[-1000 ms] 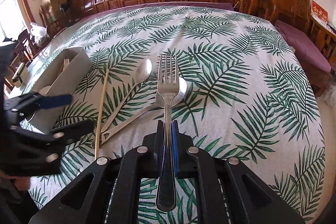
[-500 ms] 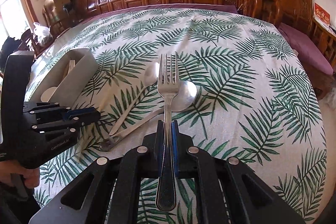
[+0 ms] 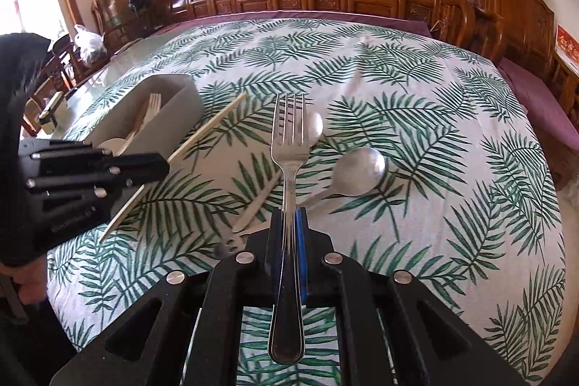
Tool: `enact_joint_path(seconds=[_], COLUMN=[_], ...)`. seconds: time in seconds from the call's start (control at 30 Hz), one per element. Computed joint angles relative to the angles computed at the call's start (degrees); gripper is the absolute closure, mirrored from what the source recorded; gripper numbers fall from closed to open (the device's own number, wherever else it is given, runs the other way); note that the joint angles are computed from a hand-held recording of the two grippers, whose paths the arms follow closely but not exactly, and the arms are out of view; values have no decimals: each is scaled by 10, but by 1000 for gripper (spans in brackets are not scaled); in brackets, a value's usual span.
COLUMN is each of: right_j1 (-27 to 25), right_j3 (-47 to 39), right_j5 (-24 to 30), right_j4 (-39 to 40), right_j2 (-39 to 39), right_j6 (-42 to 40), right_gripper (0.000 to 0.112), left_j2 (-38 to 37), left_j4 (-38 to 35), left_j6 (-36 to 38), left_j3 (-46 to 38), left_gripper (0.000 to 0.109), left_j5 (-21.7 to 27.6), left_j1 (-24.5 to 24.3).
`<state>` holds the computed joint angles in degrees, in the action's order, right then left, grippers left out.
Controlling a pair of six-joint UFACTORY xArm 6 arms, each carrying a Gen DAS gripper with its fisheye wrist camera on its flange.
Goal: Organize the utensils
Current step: 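Grasp the remaining wooden chopstick with the left gripper, then carry the chopstick into the grey tray and open the left gripper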
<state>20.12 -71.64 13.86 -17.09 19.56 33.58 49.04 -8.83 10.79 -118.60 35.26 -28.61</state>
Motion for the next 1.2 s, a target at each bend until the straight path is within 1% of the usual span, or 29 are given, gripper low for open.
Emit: enact_joint_path(seconds=[0.13, 0.4, 0.7, 0.9, 1.2], right_j1=[7, 23, 39, 46, 51], right_j3=[-1, -12, -25, -36, -53], right_j5=[-6, -2, 3, 8, 23], right_j4=[8, -9, -13, -20, -24], right_j2=[-1, 0, 1, 6, 18], right_j6=[-6, 4, -1, 5, 5], right_gripper=[103, 103, 103, 103, 103], left_j2=[-19, -46, -72, -39, -4], left_j4=[-11, -45, -81, -70, -59], left_j6=[15, 57, 109, 98, 87], left_j3=[15, 32, 59, 23, 1], left_gripper=[104, 104, 104, 104, 104], left_j5=[-9, -18, -25, 2, 19], left_j1=[7, 23, 56, 80, 91])
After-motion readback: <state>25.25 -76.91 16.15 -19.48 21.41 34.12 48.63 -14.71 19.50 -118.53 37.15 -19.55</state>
